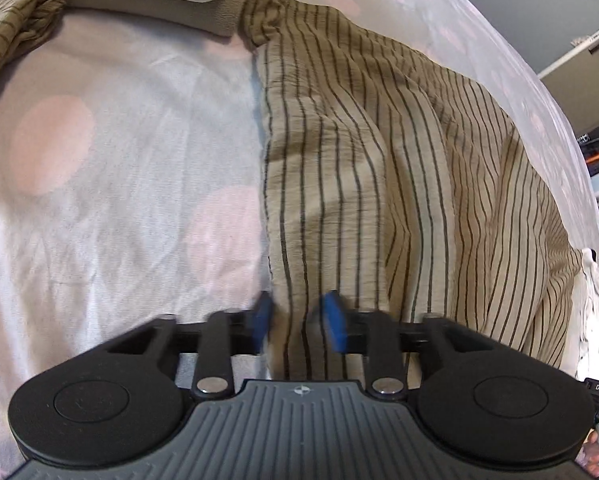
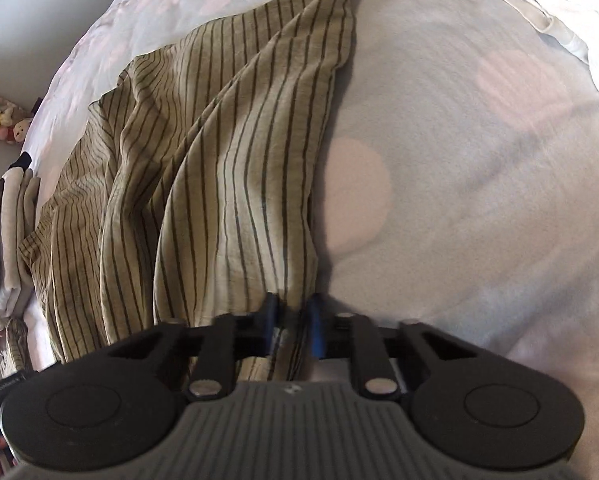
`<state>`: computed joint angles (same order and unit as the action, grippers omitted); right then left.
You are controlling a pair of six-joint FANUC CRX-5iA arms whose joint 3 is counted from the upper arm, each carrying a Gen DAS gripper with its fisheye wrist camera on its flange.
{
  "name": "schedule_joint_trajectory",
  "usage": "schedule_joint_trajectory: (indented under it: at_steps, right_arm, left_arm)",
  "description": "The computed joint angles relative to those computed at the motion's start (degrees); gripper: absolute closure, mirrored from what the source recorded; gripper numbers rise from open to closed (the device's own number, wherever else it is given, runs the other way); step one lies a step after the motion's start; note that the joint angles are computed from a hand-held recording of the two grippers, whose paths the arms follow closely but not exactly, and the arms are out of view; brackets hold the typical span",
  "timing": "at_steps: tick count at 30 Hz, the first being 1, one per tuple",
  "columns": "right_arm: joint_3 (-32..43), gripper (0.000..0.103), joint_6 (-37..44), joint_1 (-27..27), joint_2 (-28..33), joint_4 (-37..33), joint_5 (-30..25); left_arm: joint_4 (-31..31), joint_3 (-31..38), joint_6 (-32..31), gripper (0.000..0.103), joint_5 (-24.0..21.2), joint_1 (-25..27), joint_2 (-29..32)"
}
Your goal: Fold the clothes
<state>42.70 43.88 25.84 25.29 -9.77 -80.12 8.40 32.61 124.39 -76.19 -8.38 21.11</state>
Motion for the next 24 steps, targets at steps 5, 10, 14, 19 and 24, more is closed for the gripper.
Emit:
schedule_joint_trajectory:
  at_steps: [5,10,14,19,24]
  right_arm:
    - [0.38,0.1,-1.88,1.69,-0.12,4.33,-3.94]
    - [0.91,0.1,-0.15,4.0,-0.09,10.28,-8.57]
    - [3.95,0.1,2.59,4.9,2.15,12.1,-12.53]
    - [-7.9,0.088,-1.1,3.87,-6.03,9.84,1.76]
    - [-18.23,0.06,-8.74,0.62,-13.33,3.62,15.16]
  left_arm:
    - [-8.21,4.19,5.13,0.103,-6.77,-2.16,0.11]
    - [-14.96,11.1,6.42,0.103,-16.07,-4.09,2.81]
    - [-18.47,19.25,2.8,0.103,-23.52,-5.88,7.94]
    - [-12.8,8.42,7.9,0.098,-13.21,-2.97,1.19]
    - [-12.92,0.61,10.77,0.069,-2.26,-2.82,-4.91]
